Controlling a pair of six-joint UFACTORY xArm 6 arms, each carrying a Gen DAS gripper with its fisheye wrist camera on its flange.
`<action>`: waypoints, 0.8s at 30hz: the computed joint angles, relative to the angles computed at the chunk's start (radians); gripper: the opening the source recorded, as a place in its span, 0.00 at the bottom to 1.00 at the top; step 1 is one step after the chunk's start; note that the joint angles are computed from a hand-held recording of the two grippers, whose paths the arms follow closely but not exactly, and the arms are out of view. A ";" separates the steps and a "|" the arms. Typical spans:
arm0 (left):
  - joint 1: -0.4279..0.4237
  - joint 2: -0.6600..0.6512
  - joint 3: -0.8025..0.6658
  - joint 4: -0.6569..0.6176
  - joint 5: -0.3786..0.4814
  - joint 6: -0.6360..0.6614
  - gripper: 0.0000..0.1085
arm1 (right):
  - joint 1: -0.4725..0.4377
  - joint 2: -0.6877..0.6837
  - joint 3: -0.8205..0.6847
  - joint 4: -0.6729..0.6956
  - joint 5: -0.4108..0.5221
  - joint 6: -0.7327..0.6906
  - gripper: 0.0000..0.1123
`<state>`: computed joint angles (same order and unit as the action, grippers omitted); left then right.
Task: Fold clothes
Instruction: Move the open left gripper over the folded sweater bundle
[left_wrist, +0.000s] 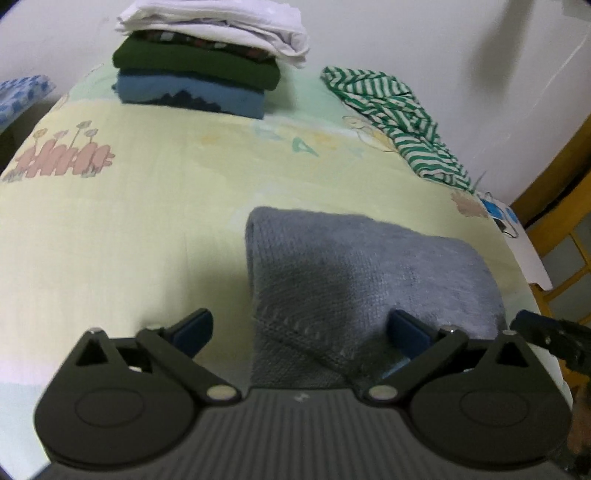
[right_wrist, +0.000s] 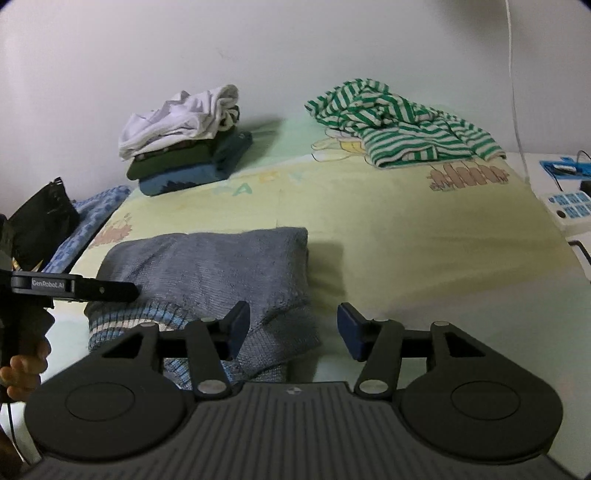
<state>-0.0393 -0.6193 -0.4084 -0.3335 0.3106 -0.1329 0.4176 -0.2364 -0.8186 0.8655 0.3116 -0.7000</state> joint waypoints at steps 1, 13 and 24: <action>0.000 0.003 -0.004 0.046 0.007 -0.049 0.94 | 0.008 -0.002 0.003 -0.009 -0.005 0.017 0.50; -0.020 0.024 -0.062 0.448 0.120 -0.456 0.94 | 0.104 0.017 0.018 -0.203 -0.091 0.184 0.57; -0.085 0.053 -0.127 0.709 0.247 -0.725 0.94 | 0.084 0.053 -0.001 -0.090 -0.037 0.039 0.61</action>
